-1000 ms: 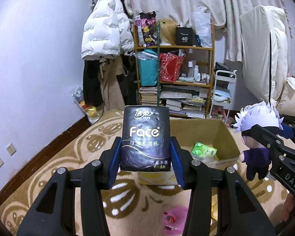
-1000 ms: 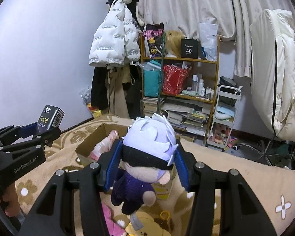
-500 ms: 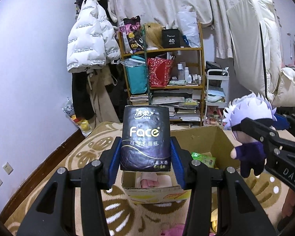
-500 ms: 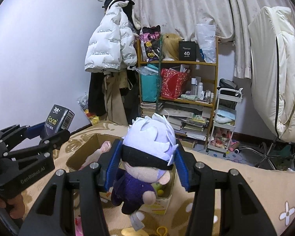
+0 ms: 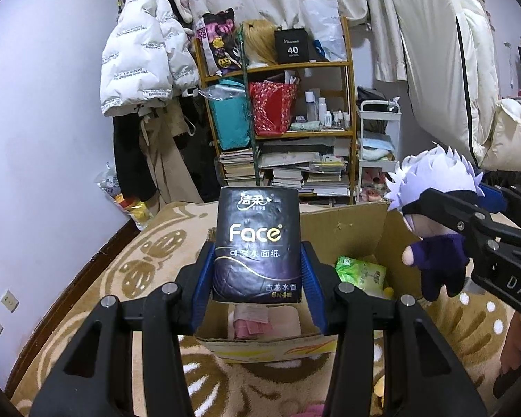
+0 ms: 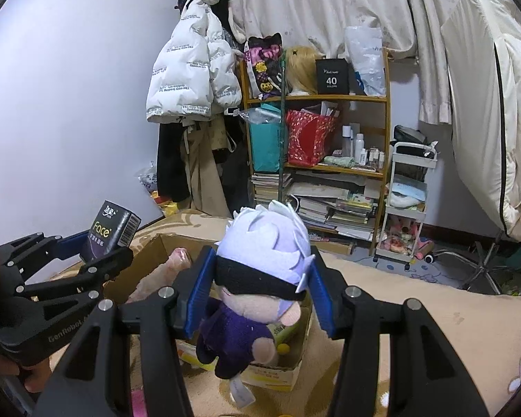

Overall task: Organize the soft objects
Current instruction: 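Carry the Face pack over the box with the left tool while the right tool carries the doll, then release the Face pack into the box with the left tool while the right tool drops the doll inside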

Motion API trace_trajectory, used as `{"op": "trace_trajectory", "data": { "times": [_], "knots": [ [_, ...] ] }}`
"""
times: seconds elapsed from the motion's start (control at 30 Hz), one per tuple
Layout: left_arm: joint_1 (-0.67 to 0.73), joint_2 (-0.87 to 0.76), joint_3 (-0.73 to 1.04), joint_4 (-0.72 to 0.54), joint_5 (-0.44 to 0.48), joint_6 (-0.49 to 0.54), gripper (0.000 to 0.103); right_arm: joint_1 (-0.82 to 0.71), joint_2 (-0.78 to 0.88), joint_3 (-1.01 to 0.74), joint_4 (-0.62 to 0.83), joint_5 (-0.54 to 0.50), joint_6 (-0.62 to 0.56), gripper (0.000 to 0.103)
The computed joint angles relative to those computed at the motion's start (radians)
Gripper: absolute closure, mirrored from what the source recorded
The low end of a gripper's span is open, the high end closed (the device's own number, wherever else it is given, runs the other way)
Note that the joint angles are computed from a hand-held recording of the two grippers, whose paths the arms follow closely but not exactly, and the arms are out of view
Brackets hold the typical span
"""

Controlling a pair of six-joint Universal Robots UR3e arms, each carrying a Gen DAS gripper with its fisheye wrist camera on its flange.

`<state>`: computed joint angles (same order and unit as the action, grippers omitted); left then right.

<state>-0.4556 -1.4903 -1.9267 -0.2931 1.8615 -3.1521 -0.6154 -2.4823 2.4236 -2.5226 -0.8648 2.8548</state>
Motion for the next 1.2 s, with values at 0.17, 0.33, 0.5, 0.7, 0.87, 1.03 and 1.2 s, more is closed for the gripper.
{"op": "trace_trajectory", "data": {
  "times": [0.17,0.33,0.5,0.7,0.87,1.03,1.2],
  "knots": [
    [0.004,-0.043,0.02,0.003,-0.018,0.009,0.057,0.006,0.075,0.017,-0.06,0.006,0.006,0.048],
    [0.009,-0.065,0.022,0.008,-0.028,0.012,0.057,0.014,0.134,0.026,-0.097,0.008,0.007,0.048],
    [0.002,-0.097,0.047,0.012,-0.024,0.017,0.057,0.017,0.164,0.026,-0.097,0.013,0.0,0.048],
    [-0.002,-0.113,0.058,-0.011,-0.016,0.005,0.057,-0.019,0.152,0.029,-0.018,0.073,-0.05,0.045],
    [-0.004,-0.11,0.066,-0.054,0.002,-0.019,0.048,-0.033,0.169,0.026,0.035,0.099,-0.064,0.045],
    [-0.009,-0.106,0.072,-0.093,0.029,-0.04,0.045,-0.084,0.147,0.009,0.149,0.151,-0.1,0.045],
    [0.003,-0.073,0.058,-0.136,0.035,-0.071,0.026,-0.132,0.095,-0.001,0.254,0.187,-0.13,0.037]
  ]
}}
